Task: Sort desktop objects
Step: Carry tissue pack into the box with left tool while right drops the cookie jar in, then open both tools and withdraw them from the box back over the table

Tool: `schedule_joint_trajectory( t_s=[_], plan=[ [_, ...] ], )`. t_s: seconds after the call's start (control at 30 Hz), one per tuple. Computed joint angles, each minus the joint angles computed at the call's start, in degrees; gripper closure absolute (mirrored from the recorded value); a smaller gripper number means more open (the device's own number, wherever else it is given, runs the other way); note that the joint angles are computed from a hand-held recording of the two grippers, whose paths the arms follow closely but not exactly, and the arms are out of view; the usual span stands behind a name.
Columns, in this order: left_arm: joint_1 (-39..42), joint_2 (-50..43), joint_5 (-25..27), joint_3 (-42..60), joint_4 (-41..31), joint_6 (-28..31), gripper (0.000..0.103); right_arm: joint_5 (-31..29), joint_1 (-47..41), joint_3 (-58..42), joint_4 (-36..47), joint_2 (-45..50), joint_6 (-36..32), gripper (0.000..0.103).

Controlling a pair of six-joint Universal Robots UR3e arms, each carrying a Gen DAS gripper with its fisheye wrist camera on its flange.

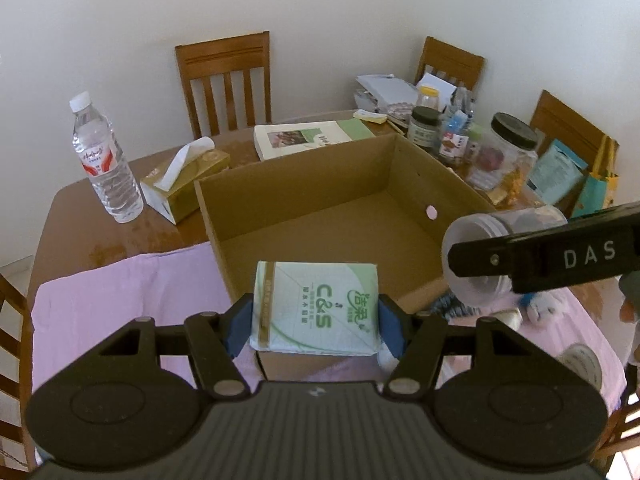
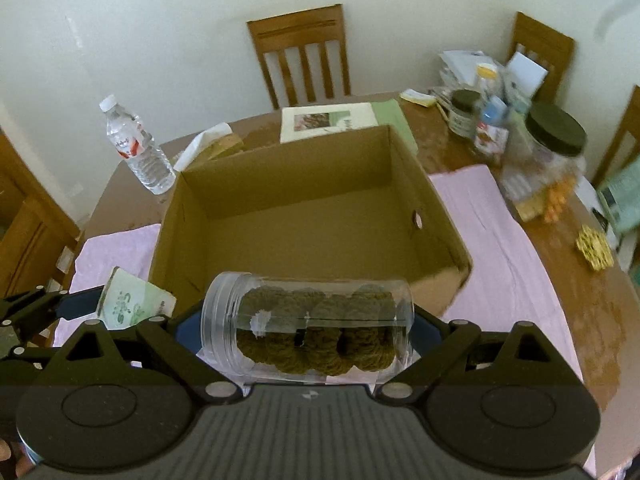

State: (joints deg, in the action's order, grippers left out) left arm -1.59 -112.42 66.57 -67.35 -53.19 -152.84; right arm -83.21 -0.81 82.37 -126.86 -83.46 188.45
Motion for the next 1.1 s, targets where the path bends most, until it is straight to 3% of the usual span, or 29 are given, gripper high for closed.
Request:
schedule_joint_trajectory(
  t_s=[0.3,0.37,0.4,0.43,0.5,0.8,1.1],
  plan=[
    [-3.09,-6.81,4.54,7.38,0.51,-5.53,0.039,4.01,-2.04,-9.08,1.59,8.85,-7.23,0.004],
    [-3.57,-8.26,5.31,8.80,1.41,-6.87,0.024,5.01,-2.53,-10.39,1.68,10.20,-8.12,0.004],
    [-3.90,-9.08,6.14,10.08,1.11,-7.64,0.012,5.40,-2.73,-11.35,1.87,11.09,-8.75,0.004],
    [-4.08,-9.31,6.66,10.11,2.01,-8.58,0.011,5.47,-2.81,-12.01,1.94,11.74,-9.22,0.004],
    [-4.34,-9.68,7.44,10.56,2.78,-9.37,0.011,6.14,-3.22,-12.98,2.33,12.69,-10.30,0.000],
    [-4.12,-6.86,8.83,8.25,1.37,-9.91,0.011,10.20,-5.51,-9.01,-0.23,10.41,-13.61,0.000],
    [-1.98,1.20,7.21,-2.81,4.07,-6.06,0.011,14.38,-8.58,6.99,-11.96,0.21,-17.03,0.000]
  ],
)
